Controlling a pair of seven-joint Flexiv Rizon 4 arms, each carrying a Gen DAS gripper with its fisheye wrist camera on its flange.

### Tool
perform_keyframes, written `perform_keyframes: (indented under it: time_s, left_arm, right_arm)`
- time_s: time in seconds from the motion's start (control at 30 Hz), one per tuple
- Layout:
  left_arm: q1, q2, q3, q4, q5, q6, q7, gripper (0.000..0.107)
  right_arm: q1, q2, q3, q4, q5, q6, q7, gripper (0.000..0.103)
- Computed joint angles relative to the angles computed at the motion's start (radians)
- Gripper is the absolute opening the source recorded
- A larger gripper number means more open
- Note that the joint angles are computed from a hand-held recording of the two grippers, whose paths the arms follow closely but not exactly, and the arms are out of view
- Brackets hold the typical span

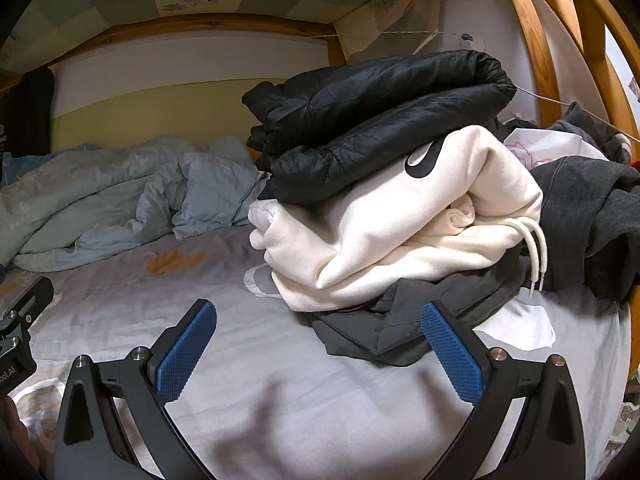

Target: Fold large clothes

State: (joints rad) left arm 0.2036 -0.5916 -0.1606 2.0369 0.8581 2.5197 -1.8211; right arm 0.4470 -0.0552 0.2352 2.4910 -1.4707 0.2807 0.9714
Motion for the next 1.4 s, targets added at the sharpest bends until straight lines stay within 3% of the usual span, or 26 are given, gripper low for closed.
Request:
perform_keyframes:
  time_s: [1.4]
  left_arm:
    - [0.001, 0.001, -0.002, 0.013, -0.016, -0.009, 0.031, 0.103]
  right_arm:
    - [0.0, -0.005, -0.001, -0.012, 0.02, 0.025, -0.022, 0.103]
